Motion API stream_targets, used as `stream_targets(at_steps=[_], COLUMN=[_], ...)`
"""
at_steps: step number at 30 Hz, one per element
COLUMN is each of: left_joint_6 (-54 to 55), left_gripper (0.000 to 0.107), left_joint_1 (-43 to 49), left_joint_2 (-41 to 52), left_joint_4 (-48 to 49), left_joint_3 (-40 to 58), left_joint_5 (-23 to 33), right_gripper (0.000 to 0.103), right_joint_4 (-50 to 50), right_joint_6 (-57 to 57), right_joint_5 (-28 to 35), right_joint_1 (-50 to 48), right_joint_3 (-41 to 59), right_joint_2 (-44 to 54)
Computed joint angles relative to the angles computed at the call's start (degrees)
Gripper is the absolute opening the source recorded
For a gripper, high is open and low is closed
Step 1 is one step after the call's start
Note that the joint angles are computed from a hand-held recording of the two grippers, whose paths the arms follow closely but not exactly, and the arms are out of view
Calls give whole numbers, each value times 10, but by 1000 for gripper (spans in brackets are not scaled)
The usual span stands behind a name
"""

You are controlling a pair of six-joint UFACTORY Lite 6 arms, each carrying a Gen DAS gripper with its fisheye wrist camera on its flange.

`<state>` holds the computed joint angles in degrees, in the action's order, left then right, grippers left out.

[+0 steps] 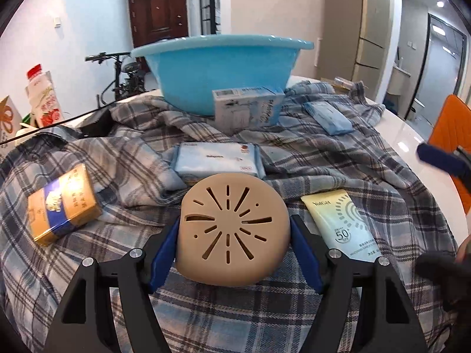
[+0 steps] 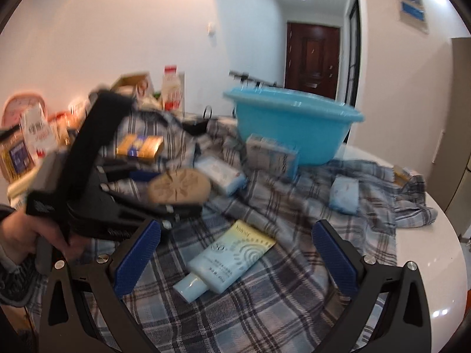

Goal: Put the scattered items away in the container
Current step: 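Reach the right gripper to the YolGet sunscreen tube and close on it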

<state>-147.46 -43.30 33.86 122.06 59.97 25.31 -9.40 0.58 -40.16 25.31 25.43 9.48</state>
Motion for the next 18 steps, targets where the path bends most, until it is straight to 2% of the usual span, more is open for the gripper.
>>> stream_targets(at_steps=[4, 8, 14, 18], left_joint_6=[-52, -46, -65, -110], left_gripper=[75, 75, 75, 77], left_joint_1=[11, 17, 19, 34], left_joint_2=[-13, -10, -19, -25], left_joint_4=[38, 26, 19, 43], left_joint_3=[-19, -15, -31, -44], left_joint_5=[2, -7, 11, 10], right_gripper=[103, 103, 103, 103], right_joint_4=[-7, -35, -63, -95], right_joint_6=[5, 27, 46, 66], right_joint_5=[38, 57, 90, 109], right_joint_1=[3, -5, -1, 1], right_joint_3=[34, 48, 81, 97], right_joint_2=[29, 41, 71, 84])
